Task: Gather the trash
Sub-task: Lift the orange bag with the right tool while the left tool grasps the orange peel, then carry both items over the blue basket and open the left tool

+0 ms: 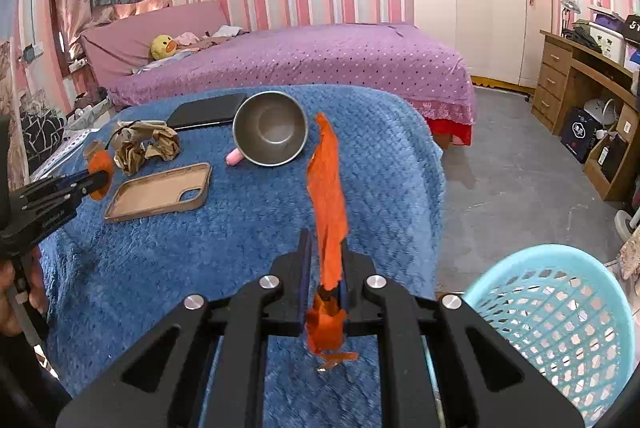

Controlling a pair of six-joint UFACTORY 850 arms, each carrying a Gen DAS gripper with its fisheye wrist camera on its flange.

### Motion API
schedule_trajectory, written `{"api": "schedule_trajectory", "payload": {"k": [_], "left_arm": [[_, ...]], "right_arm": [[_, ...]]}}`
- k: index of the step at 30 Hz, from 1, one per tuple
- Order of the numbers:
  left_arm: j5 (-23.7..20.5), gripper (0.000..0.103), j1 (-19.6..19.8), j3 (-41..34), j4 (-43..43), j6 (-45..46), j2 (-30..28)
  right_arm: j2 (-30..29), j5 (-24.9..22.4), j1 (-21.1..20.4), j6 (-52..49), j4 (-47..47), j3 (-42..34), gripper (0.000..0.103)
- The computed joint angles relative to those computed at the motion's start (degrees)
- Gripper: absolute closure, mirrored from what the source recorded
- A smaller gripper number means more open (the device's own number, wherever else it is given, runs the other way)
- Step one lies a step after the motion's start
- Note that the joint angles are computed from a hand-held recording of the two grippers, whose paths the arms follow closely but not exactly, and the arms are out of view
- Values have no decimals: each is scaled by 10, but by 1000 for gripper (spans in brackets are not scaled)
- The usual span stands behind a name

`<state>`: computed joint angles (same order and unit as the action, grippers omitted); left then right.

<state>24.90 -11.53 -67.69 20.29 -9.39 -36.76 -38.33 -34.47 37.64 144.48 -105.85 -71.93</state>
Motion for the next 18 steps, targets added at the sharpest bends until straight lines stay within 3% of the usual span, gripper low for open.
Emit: {"api": "schedule_trajectory", "payload": {"k": [6, 13, 18], "left_arm": [[26, 83, -29, 39, 20, -22, 28], [55, 83, -88, 86, -33, 9, 69], [46, 83, -133, 101, -23, -14, 78]], "right_arm": [[32, -25, 6, 15, -3, 41, 91], [88, -60, 12, 60, -13, 121, 91], [133, -78, 10, 86, -1, 194, 91]]}}
